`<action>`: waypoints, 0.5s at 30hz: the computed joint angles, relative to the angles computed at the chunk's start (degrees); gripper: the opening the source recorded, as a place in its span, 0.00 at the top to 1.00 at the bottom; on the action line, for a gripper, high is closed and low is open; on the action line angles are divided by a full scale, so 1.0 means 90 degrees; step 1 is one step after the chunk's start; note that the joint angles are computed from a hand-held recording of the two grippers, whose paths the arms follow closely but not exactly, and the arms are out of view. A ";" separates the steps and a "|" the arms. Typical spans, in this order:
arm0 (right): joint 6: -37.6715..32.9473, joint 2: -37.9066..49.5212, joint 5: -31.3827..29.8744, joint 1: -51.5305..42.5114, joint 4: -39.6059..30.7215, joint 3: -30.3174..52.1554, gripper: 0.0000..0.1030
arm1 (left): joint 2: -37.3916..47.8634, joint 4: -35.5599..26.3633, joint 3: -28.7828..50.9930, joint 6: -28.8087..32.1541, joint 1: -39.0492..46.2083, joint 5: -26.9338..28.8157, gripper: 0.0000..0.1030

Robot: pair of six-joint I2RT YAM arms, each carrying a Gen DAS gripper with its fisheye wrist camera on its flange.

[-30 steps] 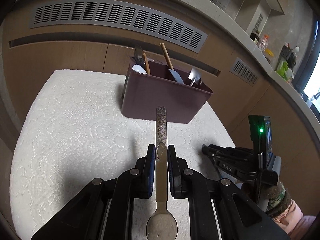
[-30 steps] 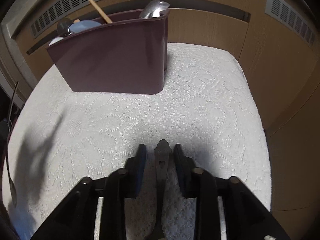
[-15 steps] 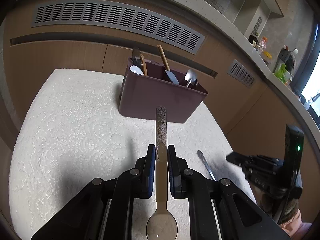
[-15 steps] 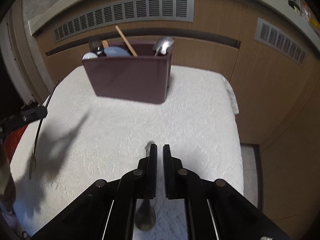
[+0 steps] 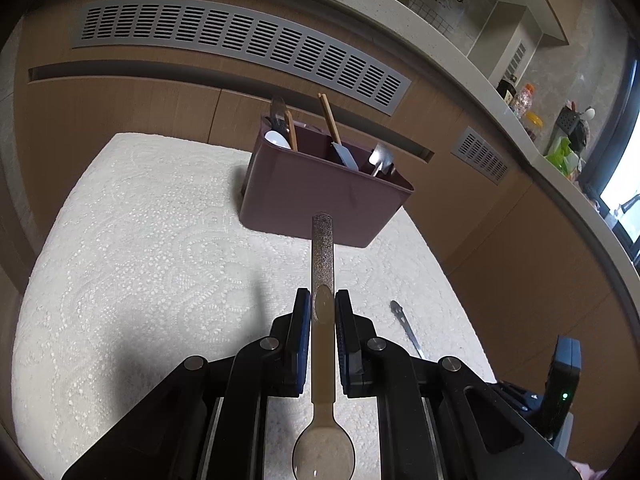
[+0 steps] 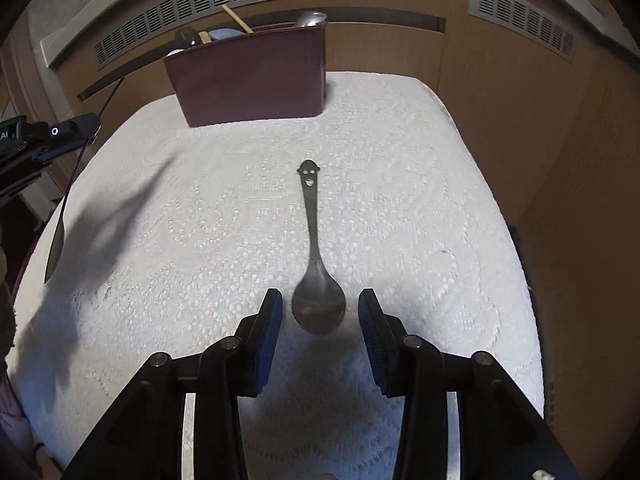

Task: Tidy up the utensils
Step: 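Lift the grey spoon and smiley spoon over the caddy and release both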

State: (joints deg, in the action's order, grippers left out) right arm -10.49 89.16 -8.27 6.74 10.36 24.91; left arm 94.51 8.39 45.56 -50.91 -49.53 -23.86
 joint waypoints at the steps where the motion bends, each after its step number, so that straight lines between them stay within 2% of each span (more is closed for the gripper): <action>1: -0.0016 0.0040 0.0239 0.0142 0.0035 0.0035 0.75 | -0.0023 -0.0008 -0.0016 -0.0045 -0.0026 -0.0039 0.88; 3: -0.0079 -0.0121 0.0401 0.0269 0.0007 0.0047 0.75 | -0.0110 -0.0116 -0.0020 -0.0097 -0.0105 -0.0212 0.88; 7: -0.0251 -0.1185 0.0501 0.0297 -0.0161 0.0008 0.75 | -0.0294 -0.0392 0.0081 -0.0087 -0.0308 -0.0661 0.88; 11: -0.0273 -0.1985 0.0108 0.0084 -0.0594 0.0394 0.75 | -0.0441 -0.0642 0.0260 -0.0033 -0.0566 -0.1279 0.88; 15: -0.0072 -0.2202 -0.0218 -0.0029 -0.0852 0.0818 0.75 | -0.0525 -0.0727 0.0368 0.0022 -0.0688 -0.1551 0.88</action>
